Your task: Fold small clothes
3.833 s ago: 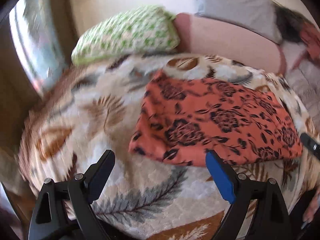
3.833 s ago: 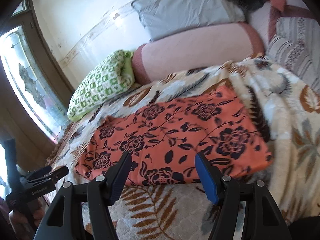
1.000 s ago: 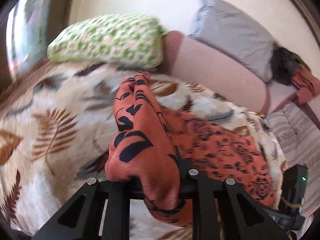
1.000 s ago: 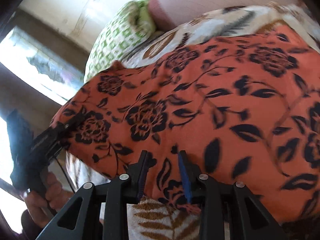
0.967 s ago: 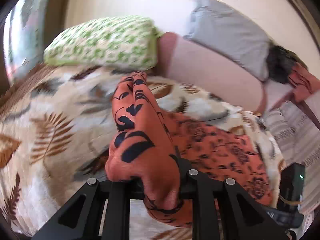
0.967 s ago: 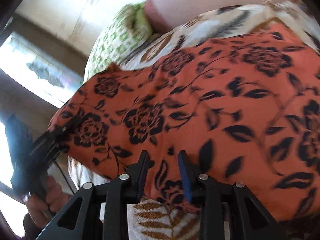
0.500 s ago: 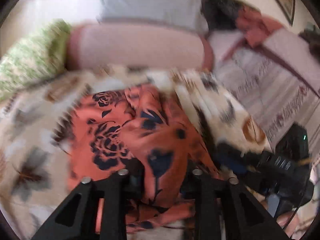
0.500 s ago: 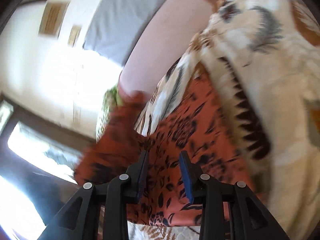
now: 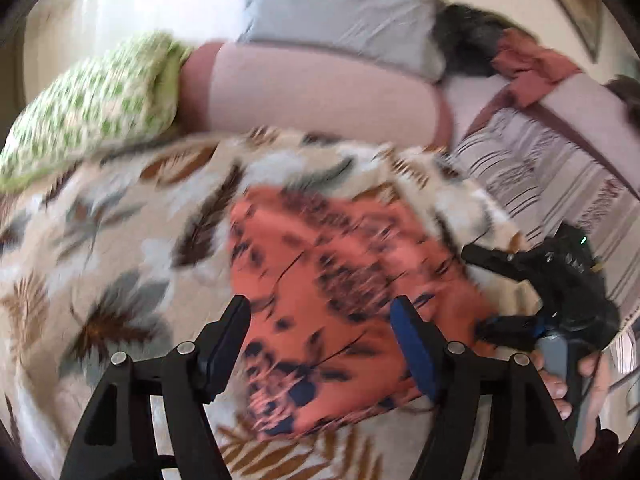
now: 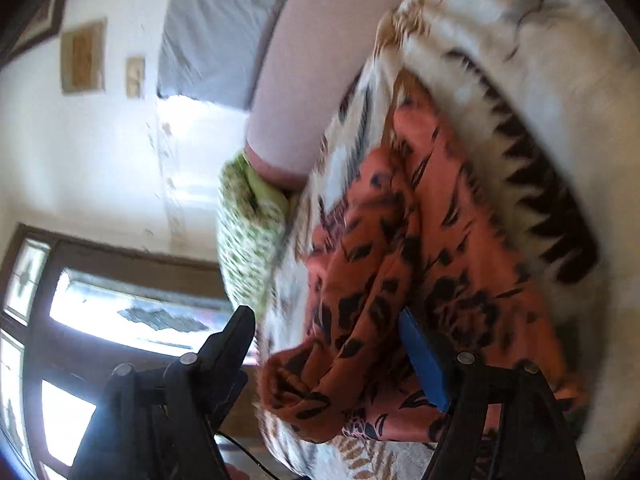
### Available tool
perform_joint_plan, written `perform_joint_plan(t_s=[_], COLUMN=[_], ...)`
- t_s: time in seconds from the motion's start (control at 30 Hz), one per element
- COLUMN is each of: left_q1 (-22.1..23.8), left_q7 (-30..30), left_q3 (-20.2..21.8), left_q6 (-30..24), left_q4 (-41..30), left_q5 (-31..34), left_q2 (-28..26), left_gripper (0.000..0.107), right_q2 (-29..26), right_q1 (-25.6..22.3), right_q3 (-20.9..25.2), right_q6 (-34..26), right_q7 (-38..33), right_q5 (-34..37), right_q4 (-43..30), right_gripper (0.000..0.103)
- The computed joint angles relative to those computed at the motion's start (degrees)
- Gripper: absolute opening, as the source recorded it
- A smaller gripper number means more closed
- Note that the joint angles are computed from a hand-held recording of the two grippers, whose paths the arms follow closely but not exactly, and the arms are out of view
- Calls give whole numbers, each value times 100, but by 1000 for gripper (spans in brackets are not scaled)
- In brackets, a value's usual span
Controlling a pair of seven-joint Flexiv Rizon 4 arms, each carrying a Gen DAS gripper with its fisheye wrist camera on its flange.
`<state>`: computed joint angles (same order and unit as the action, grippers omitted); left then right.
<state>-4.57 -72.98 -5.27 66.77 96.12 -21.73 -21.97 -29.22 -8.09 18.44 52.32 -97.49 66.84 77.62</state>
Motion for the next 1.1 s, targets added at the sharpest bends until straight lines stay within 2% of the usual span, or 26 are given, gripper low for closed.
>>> perform_joint_plan(t_s=[0.07,0.13,0.2,0.33,0.37,0.4,0.43,0.5,0.53,0.7,0.77,0.83,0.9,0.93,0.97,1.03,1.1], left_q1=[-253,-354,-360,-259,-226,-216,-220,-221,-233,-265,-424,-682,-691,-679,-673,-572,-433], left_q7=[-555,-752,-724,-577,-571,-578,-596,-561,-554,-128,-176,-438,-446,-432,-404,-220,-162], left_q3=[465,654,656,486,452,440,438,400,371,75,169,408,393,369,357,259,173], left_q6=[-331,-579,-950,-821,-900,-937,-980,-994,-966,-720,-888,-1457,-1601,-1511,-1358,-1322,-1360], left_q4=[-163,-206,-279,-106,-116,-116,-159,-185,-293,-413,-625,-1091,-1157,-1093,-1001,-910,-833], left_q5=[663,1179,1473,1448,1383,1360,1364,1345,1338,1034,1210,1674,1730,1721,1731,1587,1280], left_q2=[-111,-149,-216,-174,-156,-137,-143,-110,-188,-178,-291,-576,-692,-681,-640,-570,-482], left_gripper=[73,73,73,73,73,73,73,73,73,73,73,74,74,74,74,74,74], right_q2=[-102,-217,-330,-468,-510,-544,-555,-495,-456,-143,-81,-128,-241,-322,-384,-443,-325], right_q1=[325,394,425,695,725,790,891,1034,990,757,718,751,917,929,831,445,623], right_q3=[-164,-124,-64,-170,-164,-188,-253,-314,-196,268,315,106,-360,-492,-438,-84,-244], right_q6=[-87,-232,-195,60,127,204,260,495,730,2059,2409,2080,1400,1072,883,801,1026], right_q7=[449,683,732,1167,1210,1289,1405,1450,1267,303,193,759,1939,2524,2736,2573,2630], right_q5=[-571,-764,-815,-1379,-1500,-1678,-1951,-2430,-2431,-2306,-2373,-2683,-3125,-3417,-3370,-2856,-3125], right_q4=[-101,-178,-281,-314,-308,-306,-290,-160,-121,121,229,287,365,412,382,268,391], right_gripper=[78,79,79,78,74,55,28,26,24,22,22,22,24,26,28,33,35])
